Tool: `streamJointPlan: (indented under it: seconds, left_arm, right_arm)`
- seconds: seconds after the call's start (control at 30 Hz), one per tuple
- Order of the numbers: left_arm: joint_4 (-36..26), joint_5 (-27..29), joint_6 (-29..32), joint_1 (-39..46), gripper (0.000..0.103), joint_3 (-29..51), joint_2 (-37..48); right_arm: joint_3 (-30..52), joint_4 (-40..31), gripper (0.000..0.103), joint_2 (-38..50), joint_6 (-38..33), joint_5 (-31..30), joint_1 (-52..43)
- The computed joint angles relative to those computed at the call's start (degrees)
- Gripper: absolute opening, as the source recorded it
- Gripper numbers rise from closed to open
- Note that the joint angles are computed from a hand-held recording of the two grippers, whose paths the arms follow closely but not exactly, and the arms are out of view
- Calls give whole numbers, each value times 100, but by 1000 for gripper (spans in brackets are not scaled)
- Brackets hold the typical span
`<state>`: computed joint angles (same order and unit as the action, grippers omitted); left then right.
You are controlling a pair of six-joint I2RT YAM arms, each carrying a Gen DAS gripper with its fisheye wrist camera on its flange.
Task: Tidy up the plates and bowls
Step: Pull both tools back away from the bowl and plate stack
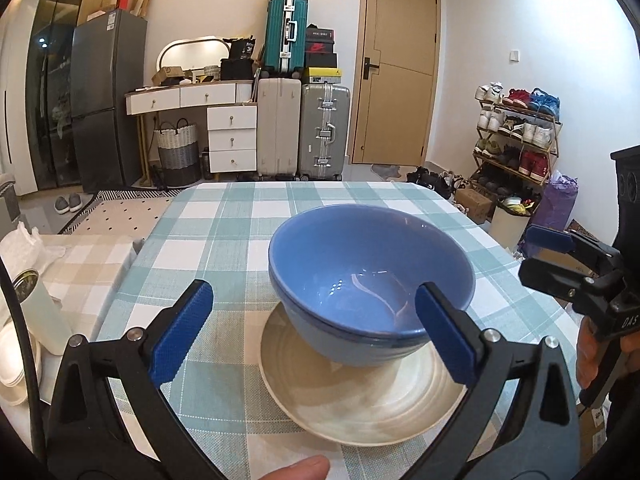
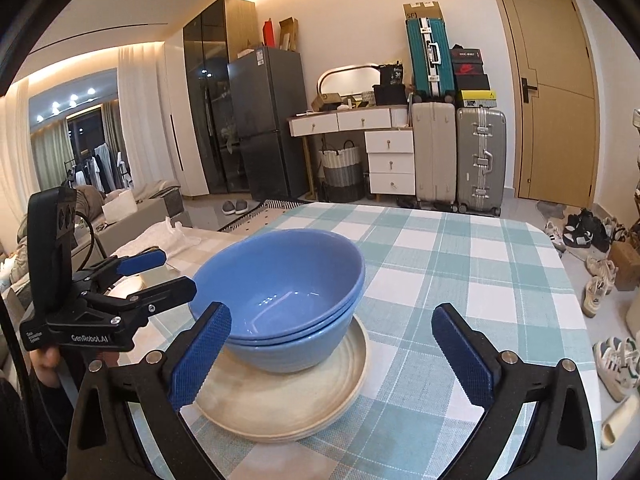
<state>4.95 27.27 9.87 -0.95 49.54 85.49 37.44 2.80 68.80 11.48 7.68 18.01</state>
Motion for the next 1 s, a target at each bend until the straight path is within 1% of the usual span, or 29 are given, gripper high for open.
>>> streamJointPlan:
  seconds: [0.1,0.17,0.33,0.57,0.77,0.83,0.9,1.0]
  left_arm:
    - [153,129,35,121,101,-199,-113]
    - [329,187,28,202,101,-368,-182]
    - [666,305,156,396,101,-735,-228]
    - [1317,439,243,612,101,-1107,-50]
    - [1798,586,181,736,101,-1128,440]
    - [1975,564,149,742,101,-1146,557]
    - [2022,474,158,692,101,-1087,690]
    - [2202,410,117,654,101,-1098,836]
  right_arm:
    - [-261,96,102,-279,-66,117,75]
    - [-409,172,102,-406,-82,92,80]
    - [-753,475,102,-498,-108,156,195]
    - [-1129,1050,102,-291,-114,155,321]
    - [-1327,1542,102,2,-106,156,382]
    - [-1312,1575,102,96,-112,160,391]
    - [-1322,1617,102,128,-92,147,383]
    - [-1394,1844,102,247,-24,62,319]
